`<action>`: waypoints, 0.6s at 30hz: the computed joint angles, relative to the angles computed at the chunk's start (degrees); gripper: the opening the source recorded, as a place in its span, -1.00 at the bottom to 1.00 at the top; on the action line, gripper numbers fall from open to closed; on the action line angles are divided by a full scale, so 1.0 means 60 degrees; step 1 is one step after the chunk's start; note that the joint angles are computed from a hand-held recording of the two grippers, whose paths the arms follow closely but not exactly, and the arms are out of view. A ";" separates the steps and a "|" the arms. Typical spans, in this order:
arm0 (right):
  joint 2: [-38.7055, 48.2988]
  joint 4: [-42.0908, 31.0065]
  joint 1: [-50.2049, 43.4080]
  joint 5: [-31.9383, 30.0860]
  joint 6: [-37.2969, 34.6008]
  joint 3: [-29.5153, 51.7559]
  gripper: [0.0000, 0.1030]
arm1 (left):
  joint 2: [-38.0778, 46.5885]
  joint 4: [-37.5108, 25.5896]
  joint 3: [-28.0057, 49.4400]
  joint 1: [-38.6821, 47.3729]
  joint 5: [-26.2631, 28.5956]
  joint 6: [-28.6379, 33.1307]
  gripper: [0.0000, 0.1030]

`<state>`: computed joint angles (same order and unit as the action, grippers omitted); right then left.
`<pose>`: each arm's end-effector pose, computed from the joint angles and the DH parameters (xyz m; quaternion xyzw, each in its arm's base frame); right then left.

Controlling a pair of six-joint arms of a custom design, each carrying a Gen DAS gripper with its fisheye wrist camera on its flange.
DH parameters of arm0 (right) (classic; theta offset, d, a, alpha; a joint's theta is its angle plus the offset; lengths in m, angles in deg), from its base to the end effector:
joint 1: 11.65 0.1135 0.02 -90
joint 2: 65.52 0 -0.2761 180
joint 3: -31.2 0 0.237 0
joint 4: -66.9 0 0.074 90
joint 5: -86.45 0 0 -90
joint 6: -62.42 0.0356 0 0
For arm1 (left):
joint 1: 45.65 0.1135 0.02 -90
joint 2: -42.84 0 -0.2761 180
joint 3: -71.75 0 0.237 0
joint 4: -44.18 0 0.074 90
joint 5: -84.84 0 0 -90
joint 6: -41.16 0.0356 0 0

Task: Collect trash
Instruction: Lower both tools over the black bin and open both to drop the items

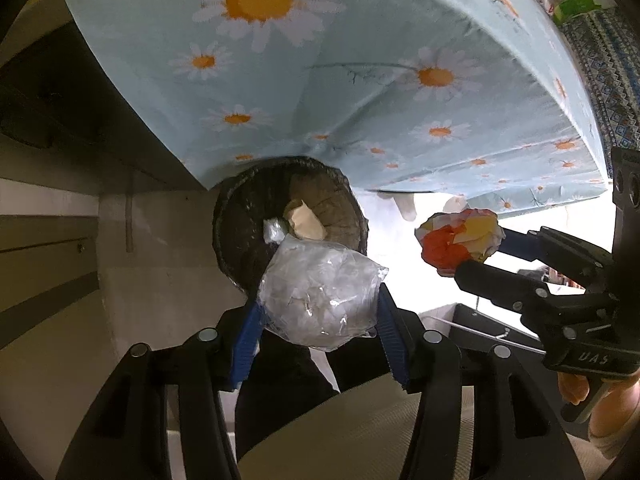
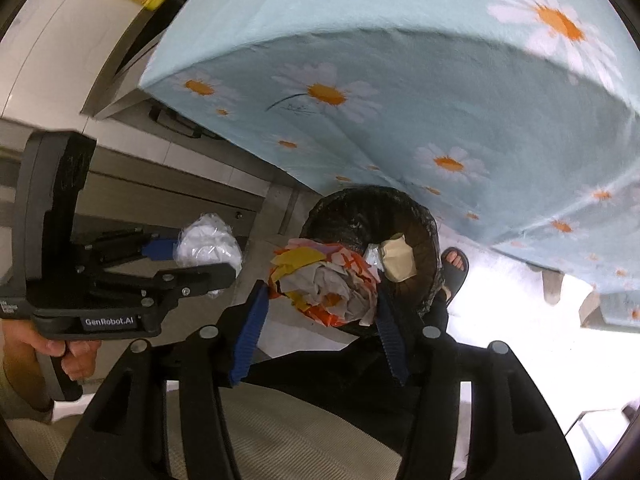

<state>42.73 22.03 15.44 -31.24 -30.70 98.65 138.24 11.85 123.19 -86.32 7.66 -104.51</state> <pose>0.2541 0.1485 0.1156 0.2616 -0.9344 -0.2415 0.0138 0.1787 -0.1639 0.1182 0.1156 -0.9799 0.1623 0.0035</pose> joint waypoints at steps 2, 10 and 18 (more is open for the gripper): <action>0.0086 0.0003 -0.0106 -0.0043 0.0106 0.0010 0.13 | 0.0079 -0.0078 0.0049 0.0044 -0.0009 0.0003 0.24; -0.0117 -0.0019 -0.0258 -0.0098 0.0421 0.0050 0.14 | 0.0016 -0.0073 -0.0045 0.0305 0.0004 0.0115 0.25; -0.0366 -0.0014 -0.0128 -0.0062 0.0589 -0.0018 0.14 | -0.0367 -0.0275 -0.0099 0.0379 -0.0133 0.0105 0.25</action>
<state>40.54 21.95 14.67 -31.61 -27.17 98.54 136.04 10.20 122.60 -84.04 6.86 -103.88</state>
